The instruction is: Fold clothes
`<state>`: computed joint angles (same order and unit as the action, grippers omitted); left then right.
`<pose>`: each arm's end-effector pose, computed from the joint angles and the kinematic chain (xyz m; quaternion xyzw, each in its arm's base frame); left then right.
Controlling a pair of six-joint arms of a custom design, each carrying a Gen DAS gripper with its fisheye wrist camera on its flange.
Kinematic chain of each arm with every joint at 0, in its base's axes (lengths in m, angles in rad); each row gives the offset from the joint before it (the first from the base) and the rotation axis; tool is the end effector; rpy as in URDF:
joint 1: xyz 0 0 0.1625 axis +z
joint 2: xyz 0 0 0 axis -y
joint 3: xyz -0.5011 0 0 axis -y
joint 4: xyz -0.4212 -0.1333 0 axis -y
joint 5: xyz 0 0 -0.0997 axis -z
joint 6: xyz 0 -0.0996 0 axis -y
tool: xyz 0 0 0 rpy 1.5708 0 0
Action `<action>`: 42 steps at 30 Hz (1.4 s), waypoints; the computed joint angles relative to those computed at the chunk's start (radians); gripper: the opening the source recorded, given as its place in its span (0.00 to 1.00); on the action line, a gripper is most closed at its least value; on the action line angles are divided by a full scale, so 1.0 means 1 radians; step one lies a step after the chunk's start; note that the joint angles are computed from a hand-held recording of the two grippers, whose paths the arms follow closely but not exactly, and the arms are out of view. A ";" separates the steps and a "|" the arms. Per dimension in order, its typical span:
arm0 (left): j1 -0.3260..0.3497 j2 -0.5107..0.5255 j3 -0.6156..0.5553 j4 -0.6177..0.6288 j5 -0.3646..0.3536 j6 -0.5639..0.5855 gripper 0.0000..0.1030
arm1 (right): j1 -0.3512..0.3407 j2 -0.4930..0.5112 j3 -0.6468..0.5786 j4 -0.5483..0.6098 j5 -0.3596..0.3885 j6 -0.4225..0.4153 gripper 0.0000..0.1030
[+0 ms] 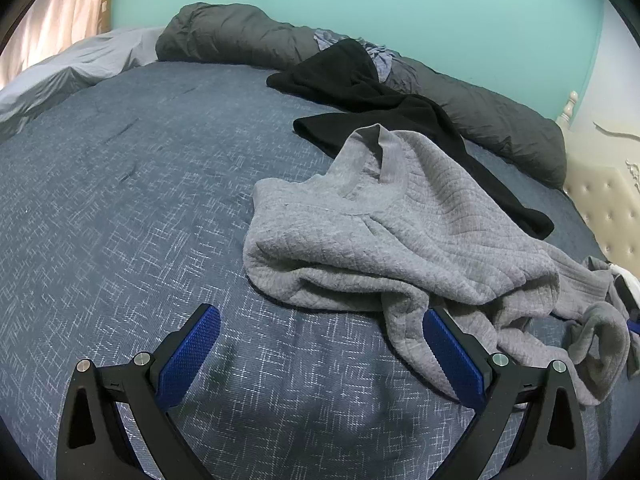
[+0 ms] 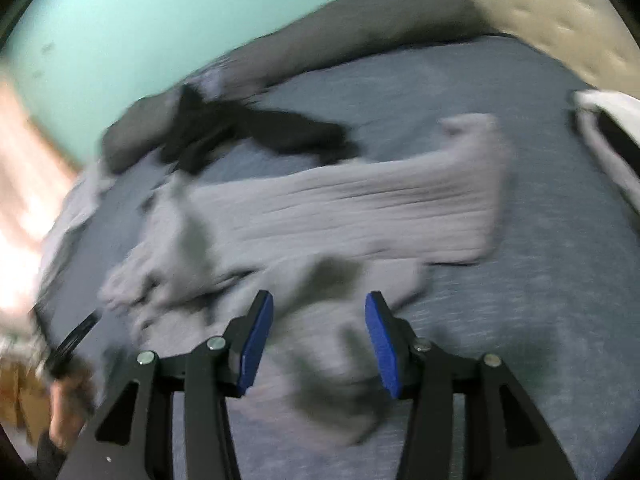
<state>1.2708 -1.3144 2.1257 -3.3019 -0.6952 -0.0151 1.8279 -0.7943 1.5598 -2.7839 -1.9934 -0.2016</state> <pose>0.0443 -0.5667 0.3824 -0.0710 0.8301 -0.4566 0.3121 0.2888 -0.7348 0.1894 0.1714 -0.9390 0.2226 0.1984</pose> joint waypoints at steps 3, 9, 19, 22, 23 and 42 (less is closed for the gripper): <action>0.001 0.001 -0.001 0.002 0.001 -0.001 1.00 | -0.018 0.034 -0.055 0.061 -0.057 0.031 0.48; -0.001 0.006 -0.001 -0.005 0.011 0.016 1.00 | -0.044 0.109 -0.140 0.157 -0.094 0.078 0.55; 0.002 0.008 -0.006 0.008 0.011 0.012 1.00 | -0.071 0.190 -0.217 0.162 -0.093 0.040 0.35; 0.002 0.008 -0.007 0.010 0.011 0.012 1.00 | -0.071 0.195 -0.210 0.126 -0.084 0.011 0.22; 0.002 0.008 -0.007 0.011 0.011 0.012 1.00 | -0.071 0.195 -0.207 0.117 -0.079 0.003 0.18; -0.005 0.004 -0.001 0.003 0.013 0.017 1.00 | -0.024 0.056 -0.112 -0.108 -0.120 -0.118 0.08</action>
<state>1.2654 -1.3108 2.1242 -3.2992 -0.6819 0.0018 1.8037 -0.7383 1.4479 -2.8919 -2.1138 -0.3197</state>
